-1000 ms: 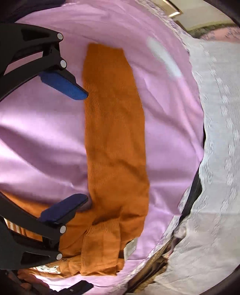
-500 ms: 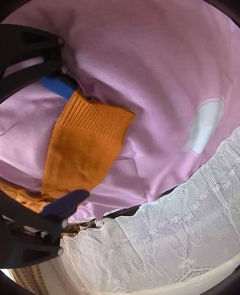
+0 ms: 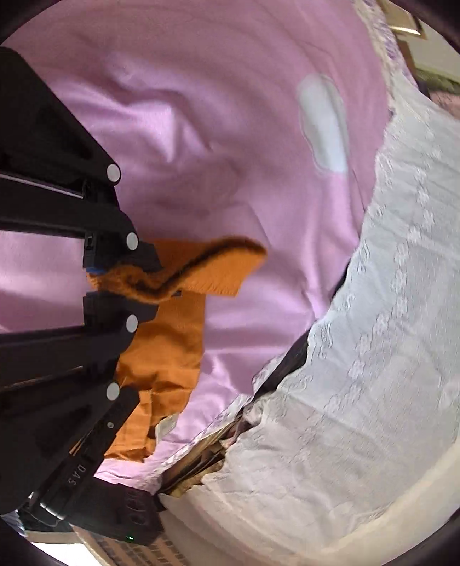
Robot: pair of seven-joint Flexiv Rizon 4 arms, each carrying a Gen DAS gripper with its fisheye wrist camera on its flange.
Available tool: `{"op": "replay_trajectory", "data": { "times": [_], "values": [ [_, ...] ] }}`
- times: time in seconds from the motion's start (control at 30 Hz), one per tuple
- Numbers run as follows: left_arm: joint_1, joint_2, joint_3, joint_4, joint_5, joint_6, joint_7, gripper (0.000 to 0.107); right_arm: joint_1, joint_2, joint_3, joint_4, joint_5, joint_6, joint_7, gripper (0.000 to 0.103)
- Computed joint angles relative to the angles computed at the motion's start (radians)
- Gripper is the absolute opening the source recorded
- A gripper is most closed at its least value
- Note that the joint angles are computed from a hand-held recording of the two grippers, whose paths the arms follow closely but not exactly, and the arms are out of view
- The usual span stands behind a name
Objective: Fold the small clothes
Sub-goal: 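Fold the held sleeve across the cardigan body and open the left tool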
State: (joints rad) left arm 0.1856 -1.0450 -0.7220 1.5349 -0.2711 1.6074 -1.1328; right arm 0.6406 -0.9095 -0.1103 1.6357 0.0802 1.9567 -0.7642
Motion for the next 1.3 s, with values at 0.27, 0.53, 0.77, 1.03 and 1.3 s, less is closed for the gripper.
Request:
{"op": "replay_trajectory", "data": {
  "times": [0.27,0.53,0.77,1.03,1.3],
  "values": [
    [-0.123,0.076,0.06,0.049,0.143,0.118,0.026,0.005,-0.051,0.114,0.08,0.118,-0.007,0.137,-0.071,0.013],
    [-0.342,0.096,0.202,-0.057,0.152,0.094,0.011,0.004,-0.112,0.219,0.115,0.28,0.052,0.23,-0.119,0.019],
    [-0.565,0.066,0.343,-0.227,0.116,0.021,0.024,0.004,-0.217,0.293,0.155,0.445,0.096,0.371,-0.134,0.019],
    [-0.775,-0.058,0.495,-0.491,0.065,-0.13,-0.013,0.004,-0.403,0.262,0.207,0.557,0.006,0.496,-0.041,0.019],
    [-0.884,-0.189,0.661,-0.687,0.114,-0.314,-0.142,0.042,-0.473,0.18,0.189,0.574,-0.062,0.482,0.072,0.039]
  ]
}}
